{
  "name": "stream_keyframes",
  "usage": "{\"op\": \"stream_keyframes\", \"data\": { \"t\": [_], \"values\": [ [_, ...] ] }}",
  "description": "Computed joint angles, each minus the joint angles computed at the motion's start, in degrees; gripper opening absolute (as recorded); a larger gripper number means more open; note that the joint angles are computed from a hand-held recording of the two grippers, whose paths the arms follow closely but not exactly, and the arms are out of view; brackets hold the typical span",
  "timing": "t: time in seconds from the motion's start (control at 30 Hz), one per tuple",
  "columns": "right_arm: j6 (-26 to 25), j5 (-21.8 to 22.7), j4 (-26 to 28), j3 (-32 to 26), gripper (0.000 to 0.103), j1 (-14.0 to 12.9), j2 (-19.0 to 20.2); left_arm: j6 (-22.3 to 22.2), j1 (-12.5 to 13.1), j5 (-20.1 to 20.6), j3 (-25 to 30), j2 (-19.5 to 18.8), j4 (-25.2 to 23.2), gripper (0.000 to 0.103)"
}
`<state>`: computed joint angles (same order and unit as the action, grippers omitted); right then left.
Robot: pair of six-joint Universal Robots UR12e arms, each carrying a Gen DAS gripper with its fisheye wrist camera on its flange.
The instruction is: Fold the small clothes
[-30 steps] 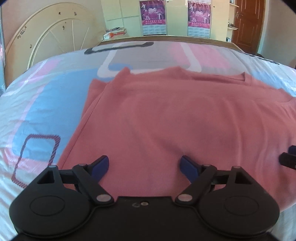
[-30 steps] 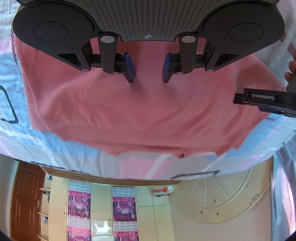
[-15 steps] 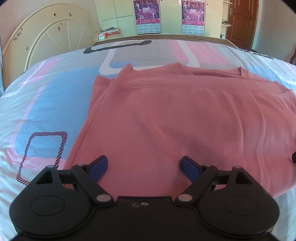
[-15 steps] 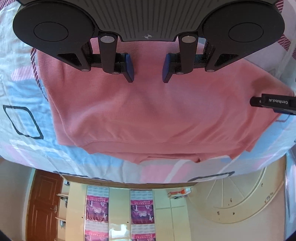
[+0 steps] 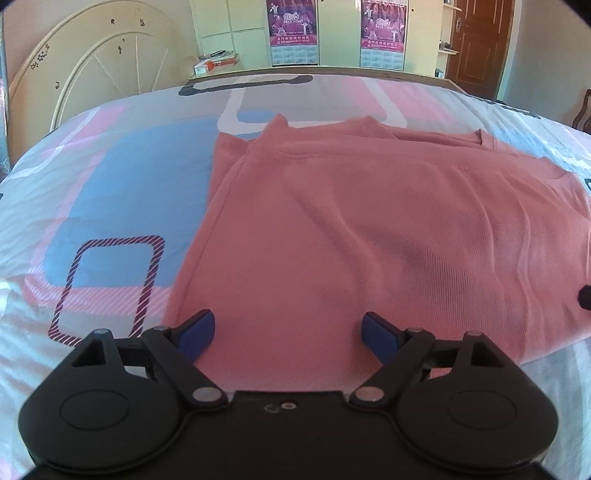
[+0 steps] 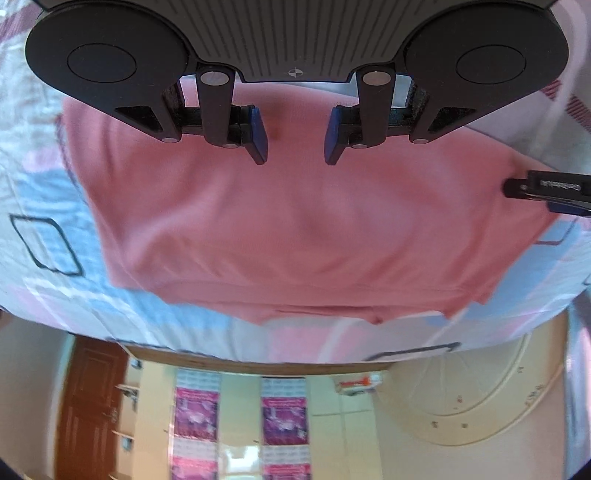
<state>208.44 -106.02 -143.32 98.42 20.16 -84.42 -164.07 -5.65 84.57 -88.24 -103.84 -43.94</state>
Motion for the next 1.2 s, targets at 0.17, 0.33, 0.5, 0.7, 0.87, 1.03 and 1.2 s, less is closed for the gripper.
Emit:
{"op": "stream_keyframes", "data": {
  "t": [0.17, 0.33, 0.5, 0.7, 0.87, 1.03, 1.2],
  "values": [
    [-0.03, 1.15, -0.88, -1.55, 0.034, 0.68, 2.08, 0.13, 0.57, 0.23, -0.61, 0.13, -0.05, 0.089],
    [0.23, 1.69, 3.16, -2.5, 0.035, 0.72, 2.8, -1.93, 0.89, -0.25, 0.26, 0.68, -3.11, 0.088],
    [0.46, 1.98, 1.16, -2.26, 0.039, 0.46, 2.09, -2.7, 0.91, -0.44, 0.39, 1.32, -4.92, 0.088],
    [-1.1, 2.49, -0.83, -2.9, 0.051, 0.88, 2.0, -4.09, 1.11, -3.05, 1.02, 2.0, -9.62, 0.088],
    [-1.61, 3.27, -1.64, -3.15, 0.051, 0.93, 1.92, -7.16, 1.47, -5.5, 1.38, 2.15, -12.97, 0.088],
    [-1.69, 4.37, -1.37, -2.9, 0.051, 0.59, 1.92, -11.13, 2.3, -8.46, 0.48, 2.26, -13.55, 0.089],
    [-1.98, 5.04, -1.3, -2.54, 0.051, 0.01, 2.37, -17.14, 4.34, -15.19, -2.89, 3.19, -7.58, 0.101]
  ]
}}
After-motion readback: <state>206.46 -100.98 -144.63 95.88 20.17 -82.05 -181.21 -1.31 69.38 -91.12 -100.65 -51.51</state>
